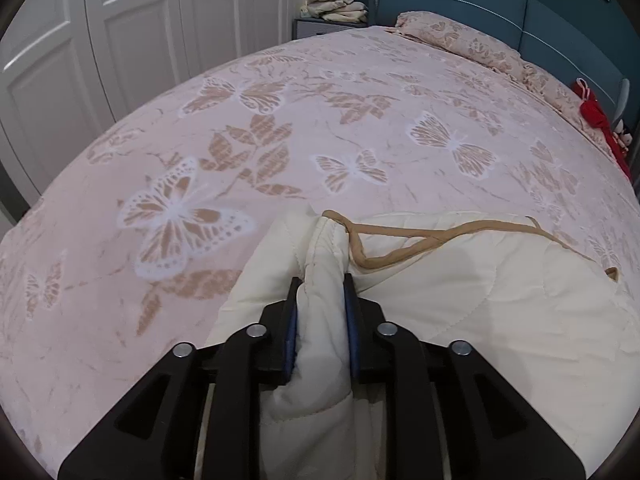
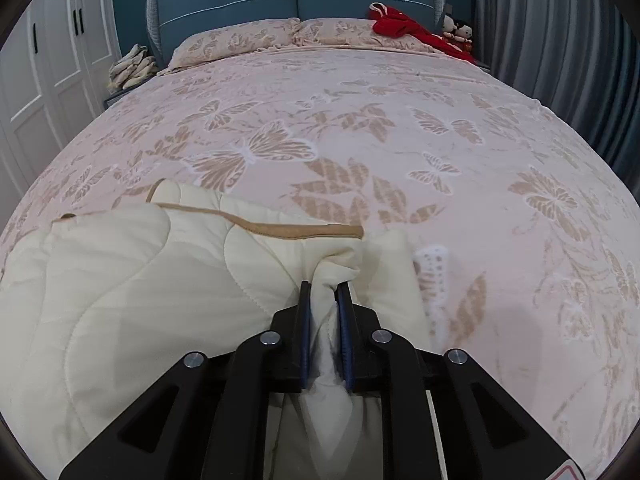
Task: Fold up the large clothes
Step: 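Lay the held edge down flat and open both tools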
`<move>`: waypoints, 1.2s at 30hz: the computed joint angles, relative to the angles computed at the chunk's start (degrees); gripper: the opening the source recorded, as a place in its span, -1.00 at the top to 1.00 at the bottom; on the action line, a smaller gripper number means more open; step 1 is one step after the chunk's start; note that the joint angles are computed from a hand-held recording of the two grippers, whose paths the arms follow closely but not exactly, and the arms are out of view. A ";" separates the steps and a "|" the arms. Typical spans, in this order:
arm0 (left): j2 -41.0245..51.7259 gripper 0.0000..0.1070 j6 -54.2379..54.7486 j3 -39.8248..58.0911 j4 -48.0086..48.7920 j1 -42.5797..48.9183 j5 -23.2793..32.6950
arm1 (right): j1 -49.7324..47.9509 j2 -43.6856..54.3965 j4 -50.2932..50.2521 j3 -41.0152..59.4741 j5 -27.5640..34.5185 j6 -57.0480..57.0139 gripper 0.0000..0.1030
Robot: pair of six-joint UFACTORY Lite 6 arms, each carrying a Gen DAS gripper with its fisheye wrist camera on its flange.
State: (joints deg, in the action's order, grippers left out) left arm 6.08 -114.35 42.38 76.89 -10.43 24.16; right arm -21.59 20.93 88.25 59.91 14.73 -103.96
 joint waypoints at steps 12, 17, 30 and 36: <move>-15.32 0.03 12.07 8.41 -14.56 -23.36 21.60 | -2.56 -30.66 -5.42 -16.09 17.89 10.87 0.44; 2.09 0.05 16.49 19.25 -18.64 -23.11 13.87 | 14.15 -26.96 -3.89 -17.59 9.70 7.18 0.96; 16.94 0.09 4.09 20.80 -8.95 -23.66 10.20 | 23.12 -10.59 20.29 -16.16 3.58 -16.85 1.00; 19.59 0.07 1.17 21.78 -6.07 -24.91 12.28 | 23.40 -7.53 25.12 -15.14 4.07 -21.67 1.00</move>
